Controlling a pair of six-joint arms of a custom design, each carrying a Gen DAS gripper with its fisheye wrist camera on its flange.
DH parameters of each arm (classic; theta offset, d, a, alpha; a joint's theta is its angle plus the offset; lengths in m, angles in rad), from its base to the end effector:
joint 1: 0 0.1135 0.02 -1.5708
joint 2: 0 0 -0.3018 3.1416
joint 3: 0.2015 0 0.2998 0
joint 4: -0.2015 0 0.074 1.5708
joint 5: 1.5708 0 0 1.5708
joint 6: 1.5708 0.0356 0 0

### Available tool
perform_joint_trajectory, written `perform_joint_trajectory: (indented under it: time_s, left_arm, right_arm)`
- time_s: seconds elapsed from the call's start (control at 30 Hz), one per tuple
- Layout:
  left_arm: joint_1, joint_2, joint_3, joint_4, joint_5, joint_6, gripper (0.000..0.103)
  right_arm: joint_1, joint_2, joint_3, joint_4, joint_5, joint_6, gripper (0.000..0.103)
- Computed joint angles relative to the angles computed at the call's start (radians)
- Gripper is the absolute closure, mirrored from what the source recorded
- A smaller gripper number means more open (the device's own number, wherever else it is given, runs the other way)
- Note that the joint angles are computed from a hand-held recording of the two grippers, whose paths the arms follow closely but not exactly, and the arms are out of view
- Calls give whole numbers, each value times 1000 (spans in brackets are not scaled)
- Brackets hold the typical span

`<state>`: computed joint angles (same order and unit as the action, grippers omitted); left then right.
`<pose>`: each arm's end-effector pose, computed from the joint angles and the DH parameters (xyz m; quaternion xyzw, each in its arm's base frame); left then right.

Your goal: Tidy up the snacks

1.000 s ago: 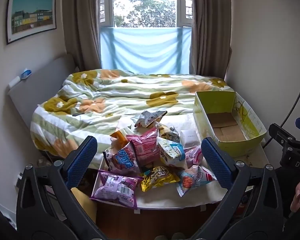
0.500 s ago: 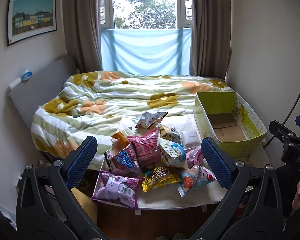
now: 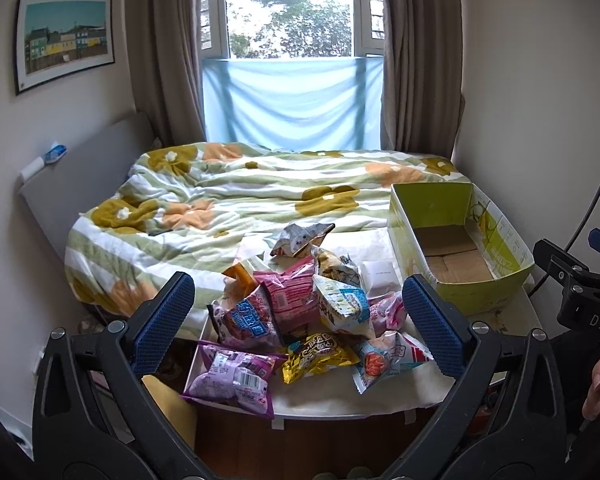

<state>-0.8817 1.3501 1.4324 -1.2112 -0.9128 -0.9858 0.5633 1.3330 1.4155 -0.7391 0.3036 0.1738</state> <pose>0.2015 -0.2003 0.4054 -0.1420 0.8696 0.0976 0.4627 0.2781 0.1631 0.4249 -0.1062 0.8832 0.0306 0.4559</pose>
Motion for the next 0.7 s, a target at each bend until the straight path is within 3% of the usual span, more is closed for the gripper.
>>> perform_joint_trajectory:
  time_s: [0.7]
  left_arm:
    - [35, 15, 14, -13, 19, -4, 0]
  right_arm:
    - [0, 22, -1, 19, -35, -12, 1]
